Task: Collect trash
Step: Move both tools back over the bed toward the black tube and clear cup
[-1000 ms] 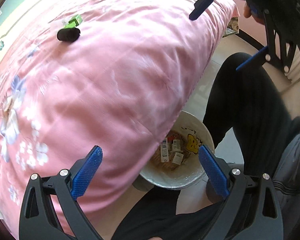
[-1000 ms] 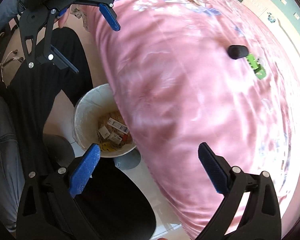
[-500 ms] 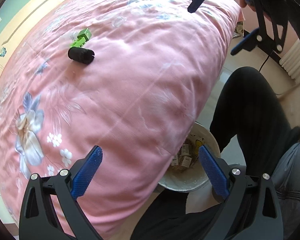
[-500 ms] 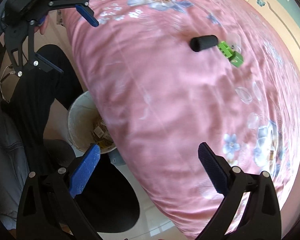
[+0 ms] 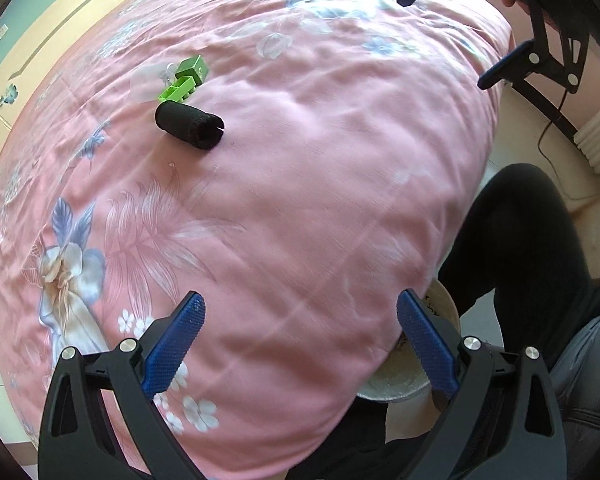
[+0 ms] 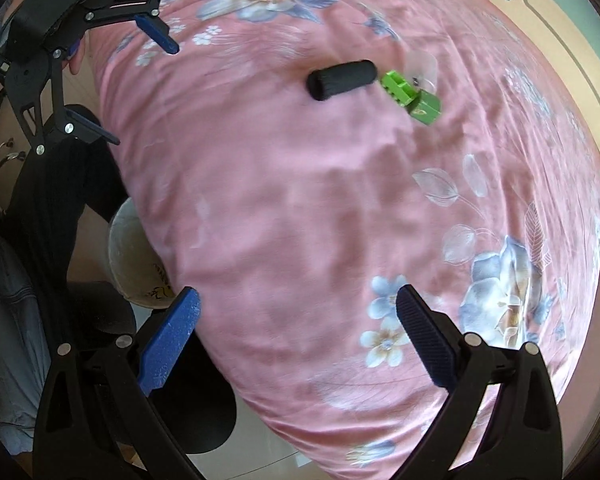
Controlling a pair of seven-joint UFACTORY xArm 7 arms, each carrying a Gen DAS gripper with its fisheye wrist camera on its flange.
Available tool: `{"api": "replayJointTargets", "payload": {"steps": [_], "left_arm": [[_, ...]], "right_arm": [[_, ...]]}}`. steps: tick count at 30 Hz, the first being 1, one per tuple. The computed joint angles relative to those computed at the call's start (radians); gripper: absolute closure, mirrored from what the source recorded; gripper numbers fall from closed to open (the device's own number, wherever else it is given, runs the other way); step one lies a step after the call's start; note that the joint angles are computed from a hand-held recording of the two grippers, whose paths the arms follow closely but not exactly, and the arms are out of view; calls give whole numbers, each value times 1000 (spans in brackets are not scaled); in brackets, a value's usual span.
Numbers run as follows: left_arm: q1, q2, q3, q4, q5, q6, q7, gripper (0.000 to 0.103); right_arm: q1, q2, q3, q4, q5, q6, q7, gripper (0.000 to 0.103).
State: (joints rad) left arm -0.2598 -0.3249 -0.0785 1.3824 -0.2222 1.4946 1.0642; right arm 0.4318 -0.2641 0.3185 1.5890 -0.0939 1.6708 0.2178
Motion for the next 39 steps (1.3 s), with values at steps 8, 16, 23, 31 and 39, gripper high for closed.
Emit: {"api": "replayJointTargets", "payload": {"steps": [8,16,23,31,39], "left_arm": [[-17,128,-39,104,20,-3,-46,5],[-42,291,-77,291,78,38,-137,5],[-79,419,-95,454,129,88,-230,5],[-113,566,-95,649,139,144,-313,5],[-184,764,-72,929,197,252,-432,5]], "right_arm": [[-38,20,-56,-16,26,-35,-64,7],[-73,89,-97,43,34,-38,-139,7],[-92,145,-117,103,8,-24,-200,7],[-113,166,-138,104,-9,-64,-235,7],[-125,184,-146,102,-15,-77,-263,7]]}}
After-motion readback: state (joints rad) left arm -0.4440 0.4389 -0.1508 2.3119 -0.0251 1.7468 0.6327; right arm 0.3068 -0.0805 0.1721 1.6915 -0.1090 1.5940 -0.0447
